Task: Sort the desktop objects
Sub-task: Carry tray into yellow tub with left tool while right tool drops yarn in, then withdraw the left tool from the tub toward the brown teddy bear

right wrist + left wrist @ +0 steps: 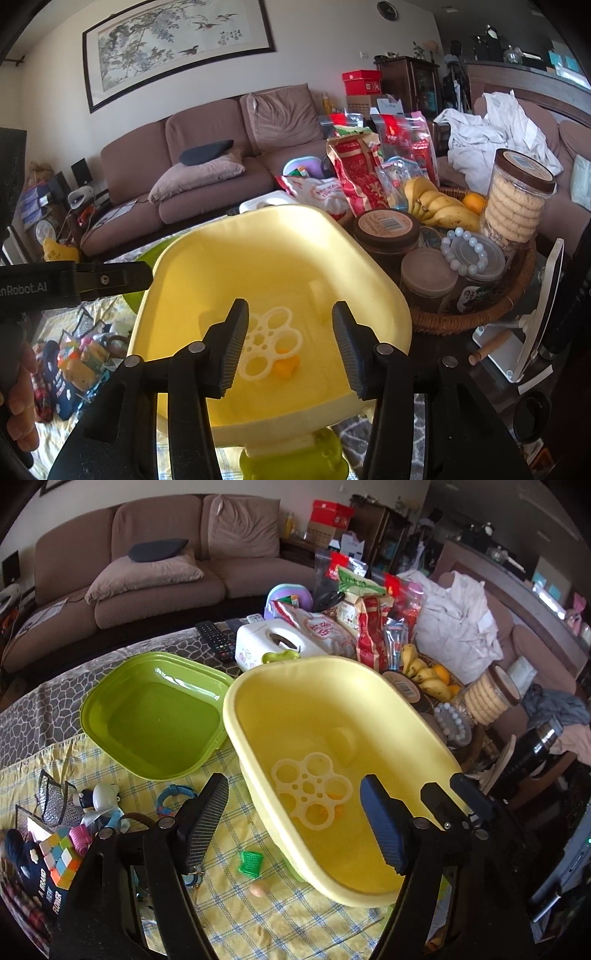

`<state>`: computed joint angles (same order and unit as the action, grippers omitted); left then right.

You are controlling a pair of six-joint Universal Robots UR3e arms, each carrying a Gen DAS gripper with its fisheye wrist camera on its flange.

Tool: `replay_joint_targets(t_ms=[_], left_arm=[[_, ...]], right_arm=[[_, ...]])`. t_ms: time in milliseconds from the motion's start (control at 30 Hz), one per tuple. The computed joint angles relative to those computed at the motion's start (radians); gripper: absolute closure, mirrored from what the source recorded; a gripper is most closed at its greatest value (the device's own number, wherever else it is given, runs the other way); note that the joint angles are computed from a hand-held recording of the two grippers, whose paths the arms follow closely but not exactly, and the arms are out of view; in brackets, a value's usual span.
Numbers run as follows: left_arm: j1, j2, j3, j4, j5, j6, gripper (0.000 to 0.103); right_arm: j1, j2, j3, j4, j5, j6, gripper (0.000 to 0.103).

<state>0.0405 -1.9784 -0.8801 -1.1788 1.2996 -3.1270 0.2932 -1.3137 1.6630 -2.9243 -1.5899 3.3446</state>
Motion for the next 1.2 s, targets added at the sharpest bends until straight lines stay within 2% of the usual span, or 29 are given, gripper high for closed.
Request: replay_joint_targets(t_ms=[233, 300, 333, 367, 433, 500, 567, 800, 1000, 1200], left_arm=[[0.092, 0.201, -0.285, 0.073, -0.032, 0.057, 0.032], [0.116, 0.257, -0.368, 0.098, -0.022, 0.072, 0.02], [0.133, 0.291, -0.421, 0.12, -0.028, 0.076, 0.007], [0.151, 0.324, -0.472, 0.143, -0.036, 0.077, 0.004], [0.19, 0.375, -0.54, 0.151, -0.048, 0.092, 0.004], [0.235, 0.42, -0.598, 0.141, -0.072, 0.11, 0.004], [0.282, 0.461, -0.649, 0.126, -0.097, 0.128, 0.0], [0.467, 0.616, -0.821, 0.085, -0.158, 0.22, 0.0], [0.677, 0.732, -0.94, 0.008, -0.218, 0.344, 0.0], [0.913, 0.804, -1.012, -0.133, -0.318, 0.486, 0.0]], right_arm=[[0.008, 0.011, -0.01, -0.001, 0.006, 0.022, 0.047], [0.027, 0.023, -0.027, 0.0, -0.003, 0.014, 0.039], [0.039, 0.03, -0.036, -0.001, -0.01, 0.007, 0.033], [0.052, 0.037, -0.045, -0.001, -0.017, -0.001, 0.03], [0.073, 0.05, -0.064, 0.0, -0.026, -0.012, 0.021], [0.091, 0.06, -0.079, 0.0, -0.025, -0.019, 0.02], [0.107, 0.072, -0.095, 0.0, -0.023, -0.024, 0.016], [0.173, 0.126, -0.179, -0.001, -0.027, -0.028, 0.001], [0.242, 0.186, -0.271, 0.01, -0.034, -0.058, 0.001], [0.315, 0.264, -0.38, 0.029, -0.029, -0.086, 0.001]])
